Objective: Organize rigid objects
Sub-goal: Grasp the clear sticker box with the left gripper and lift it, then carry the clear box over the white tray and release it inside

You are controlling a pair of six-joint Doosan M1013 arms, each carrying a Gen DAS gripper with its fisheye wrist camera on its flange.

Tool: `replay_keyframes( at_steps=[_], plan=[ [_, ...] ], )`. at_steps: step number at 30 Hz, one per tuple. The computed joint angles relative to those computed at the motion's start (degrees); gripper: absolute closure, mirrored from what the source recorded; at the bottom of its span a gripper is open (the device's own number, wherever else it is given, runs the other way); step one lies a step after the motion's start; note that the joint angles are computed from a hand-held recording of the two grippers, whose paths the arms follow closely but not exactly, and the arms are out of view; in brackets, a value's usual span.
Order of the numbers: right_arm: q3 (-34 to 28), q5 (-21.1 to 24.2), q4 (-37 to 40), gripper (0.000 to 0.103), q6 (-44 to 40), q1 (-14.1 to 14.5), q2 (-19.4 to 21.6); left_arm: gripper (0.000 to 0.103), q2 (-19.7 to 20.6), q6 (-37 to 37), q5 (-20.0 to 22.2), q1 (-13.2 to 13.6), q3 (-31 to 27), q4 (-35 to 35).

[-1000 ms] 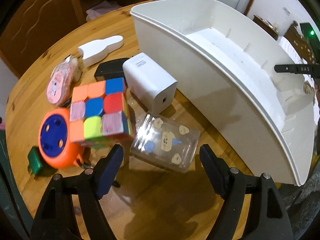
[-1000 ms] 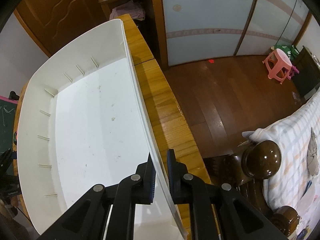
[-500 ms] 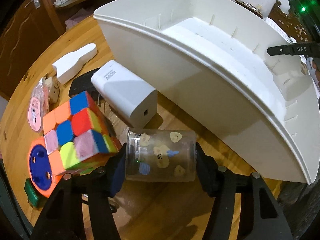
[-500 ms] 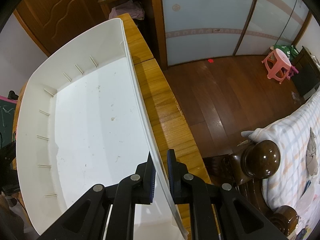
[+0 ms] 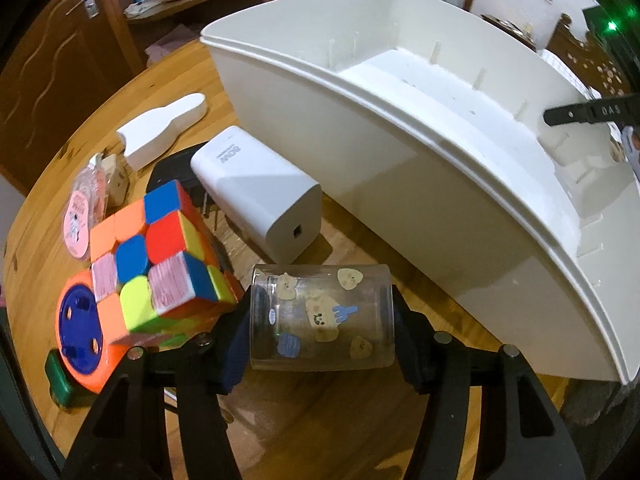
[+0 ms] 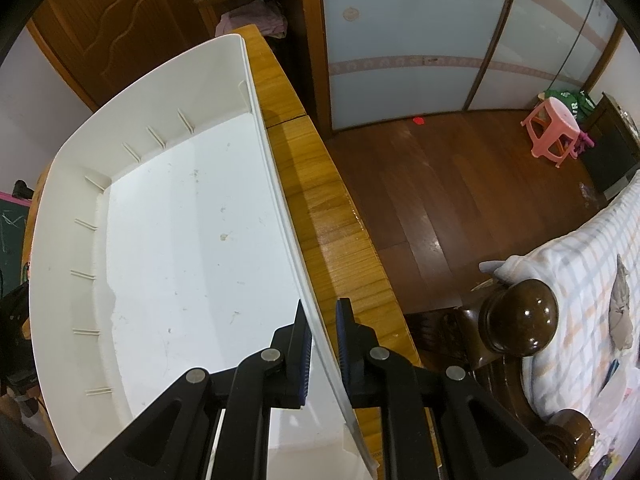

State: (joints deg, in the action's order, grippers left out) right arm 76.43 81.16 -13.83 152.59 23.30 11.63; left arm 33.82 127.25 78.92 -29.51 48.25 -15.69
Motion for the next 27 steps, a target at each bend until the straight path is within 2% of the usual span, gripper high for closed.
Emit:
replay_keyframes(
  at_steps=[11, 20, 27],
  plan=[
    [-0.7, 1.0, -0.6, 0.092, -2.6, 0.9, 0.8, 0.039, -5.0, -8.9, -4.2, 0.3, 4.3, 5.0],
    [-1.0, 1.7, -0.3, 0.092, -2.8, 1.4, 1.6, 0.039, -8.7, -18.0, -2.5, -0.1, 2.5, 10.6],
    [-0.4, 0.4, 0.8, 0.095, -2.3, 1.5, 1.2, 0.039, -7.4, -22.0, 1.9, -1.5, -3.2, 6.1]
  ],
)
